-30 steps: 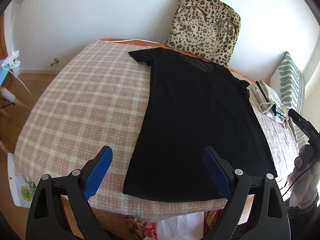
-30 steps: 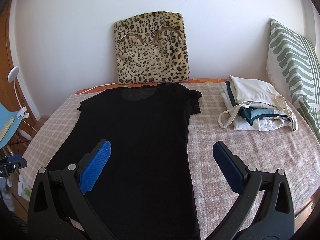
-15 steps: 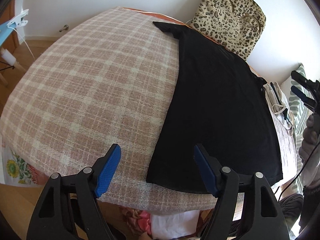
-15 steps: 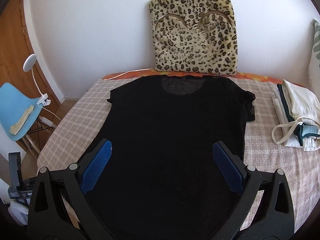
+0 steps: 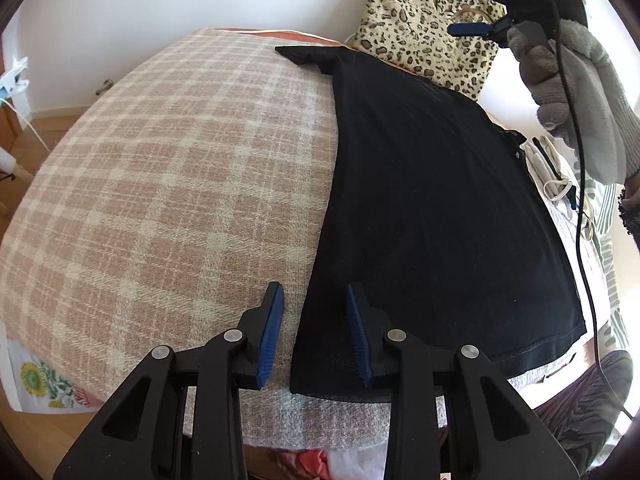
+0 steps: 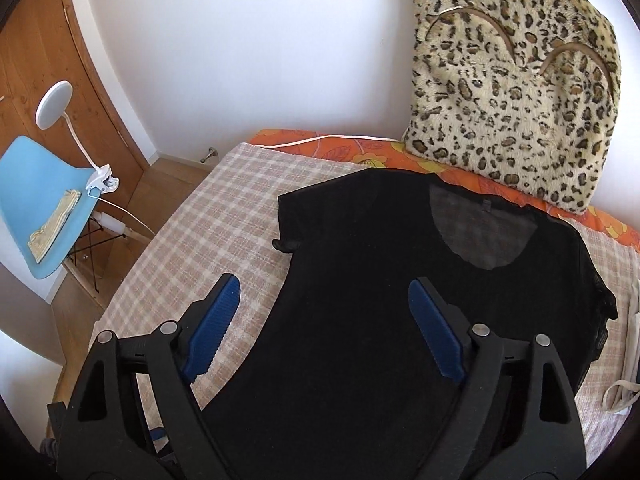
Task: Fold small clothes
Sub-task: 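Grasp the shirt's hem side edge with the left gripper while the right grasps the shoulder edge, then fold the gripped side of the shirt over toward its middle, then open both grippers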
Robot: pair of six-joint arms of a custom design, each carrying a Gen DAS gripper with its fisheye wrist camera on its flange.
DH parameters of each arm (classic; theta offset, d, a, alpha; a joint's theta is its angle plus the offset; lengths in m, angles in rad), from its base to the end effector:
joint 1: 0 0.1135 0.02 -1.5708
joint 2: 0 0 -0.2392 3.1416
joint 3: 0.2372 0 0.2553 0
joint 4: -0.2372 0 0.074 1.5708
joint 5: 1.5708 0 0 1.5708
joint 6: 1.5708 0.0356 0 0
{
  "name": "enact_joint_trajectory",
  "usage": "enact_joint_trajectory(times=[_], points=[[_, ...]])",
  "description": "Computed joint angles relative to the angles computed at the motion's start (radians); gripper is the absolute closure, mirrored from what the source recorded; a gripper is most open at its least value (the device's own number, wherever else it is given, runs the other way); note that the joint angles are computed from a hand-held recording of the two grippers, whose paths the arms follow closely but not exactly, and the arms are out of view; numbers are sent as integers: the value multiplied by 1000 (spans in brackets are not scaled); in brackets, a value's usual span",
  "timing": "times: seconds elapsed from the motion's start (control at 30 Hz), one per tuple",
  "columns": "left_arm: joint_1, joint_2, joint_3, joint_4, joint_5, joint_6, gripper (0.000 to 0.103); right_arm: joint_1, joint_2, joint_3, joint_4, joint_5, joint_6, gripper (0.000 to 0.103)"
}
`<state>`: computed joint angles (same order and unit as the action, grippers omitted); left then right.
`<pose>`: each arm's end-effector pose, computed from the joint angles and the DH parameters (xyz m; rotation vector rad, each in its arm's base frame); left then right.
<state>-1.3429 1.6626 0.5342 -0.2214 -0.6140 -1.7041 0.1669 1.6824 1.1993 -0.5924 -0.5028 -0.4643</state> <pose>0.0708 -0.2145 0.0525 -0.5374 2.4521 -0.2404 0.3366 0.0741 0.1965 -0.9414 2.3539 0.5478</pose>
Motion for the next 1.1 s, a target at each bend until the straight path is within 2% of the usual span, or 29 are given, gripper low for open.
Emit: enact_joint_trajectory(times=[0.13, 0.23, 0.3, 0.43, 0.7, 0.8, 0.9, 0.97, 1.03, 1.1], points=[[8, -25, -50, 93, 2, 29, 92, 136, 144, 100, 71, 114, 90, 16], [13, -24, -54, 124, 4, 62, 96, 209, 271, 196, 104, 174, 142, 21], [22, -27, -66, 171, 15, 99, 96, 244, 356, 260, 118, 206, 181, 24], [23, -22, -63, 182, 14, 116, 97, 309, 513, 388, 120, 264, 231, 30], [25, -51, -110, 239, 12, 97, 100, 383, 740, 610, 112, 370, 259, 32], [29, -51, -107, 244, 13, 117, 100, 390, 796, 674, 89, 395, 260, 44], [38, -52, -112, 259, 16, 130, 100, 394, 798, 668, 120, 410, 242, 48], [44, -52, -111, 260, 16, 133, 101, 394, 796, 667, 125, 408, 233, 58], [46, -59, -118, 268, 15, 131, 101, 396, 797, 672, 123, 405, 232, 79], [43, -71, -120, 265, 6, 129, 101, 395, 796, 675, 123, 410, 240, 91]])
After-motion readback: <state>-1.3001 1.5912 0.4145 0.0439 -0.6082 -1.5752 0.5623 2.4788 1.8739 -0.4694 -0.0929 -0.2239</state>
